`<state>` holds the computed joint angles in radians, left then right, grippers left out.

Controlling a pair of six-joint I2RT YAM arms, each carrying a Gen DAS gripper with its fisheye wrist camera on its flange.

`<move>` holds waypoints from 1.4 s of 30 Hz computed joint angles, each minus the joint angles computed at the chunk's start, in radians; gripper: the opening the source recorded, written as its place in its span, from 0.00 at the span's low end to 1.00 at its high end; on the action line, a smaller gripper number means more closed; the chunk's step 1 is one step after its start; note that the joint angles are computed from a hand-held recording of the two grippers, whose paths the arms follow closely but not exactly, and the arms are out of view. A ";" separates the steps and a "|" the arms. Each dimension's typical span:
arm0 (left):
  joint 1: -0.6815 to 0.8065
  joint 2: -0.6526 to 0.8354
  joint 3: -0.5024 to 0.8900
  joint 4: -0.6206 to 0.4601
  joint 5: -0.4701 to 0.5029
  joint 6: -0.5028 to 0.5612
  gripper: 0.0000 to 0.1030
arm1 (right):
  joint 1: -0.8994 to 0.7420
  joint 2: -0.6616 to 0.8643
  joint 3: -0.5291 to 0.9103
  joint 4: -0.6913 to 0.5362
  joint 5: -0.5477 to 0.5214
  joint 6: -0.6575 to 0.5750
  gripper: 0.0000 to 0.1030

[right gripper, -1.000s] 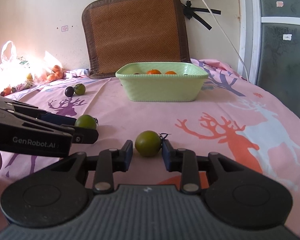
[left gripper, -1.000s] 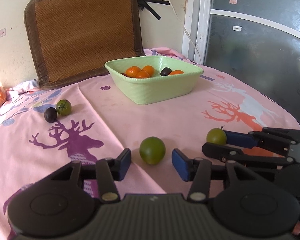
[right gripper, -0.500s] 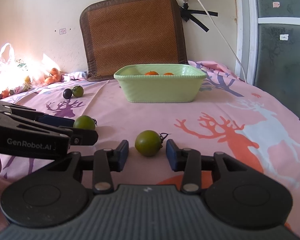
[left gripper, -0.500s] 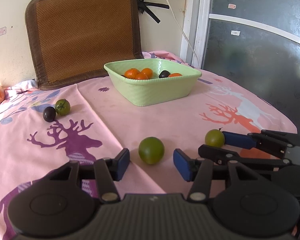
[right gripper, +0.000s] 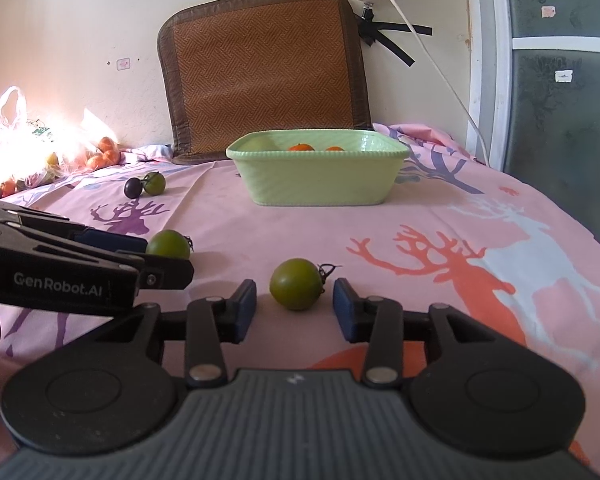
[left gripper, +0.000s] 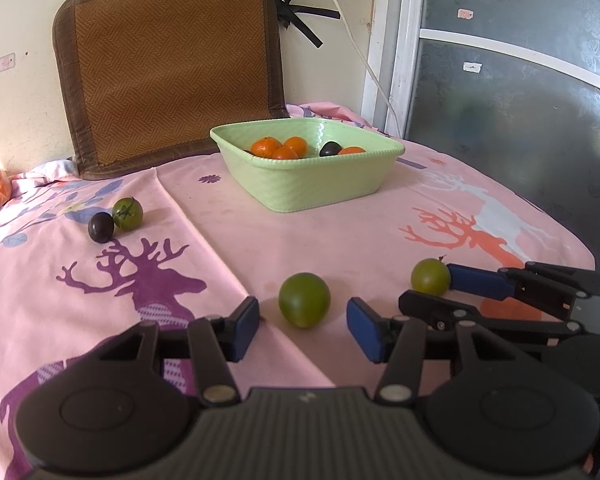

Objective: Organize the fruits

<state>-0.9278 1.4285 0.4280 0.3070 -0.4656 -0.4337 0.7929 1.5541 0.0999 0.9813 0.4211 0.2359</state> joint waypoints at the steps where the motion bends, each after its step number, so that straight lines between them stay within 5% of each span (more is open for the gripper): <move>1: 0.000 0.000 0.000 0.000 0.000 0.000 0.49 | -0.001 0.000 0.000 0.001 -0.001 0.000 0.44; 42: 0.006 -0.010 -0.014 0.016 0.016 -0.002 0.57 | -0.017 -0.007 -0.005 -0.002 -0.022 0.008 0.45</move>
<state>-0.9220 1.4186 0.4138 0.3228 -0.4501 -0.4354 0.7762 1.5473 0.0952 0.9791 0.3990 0.2440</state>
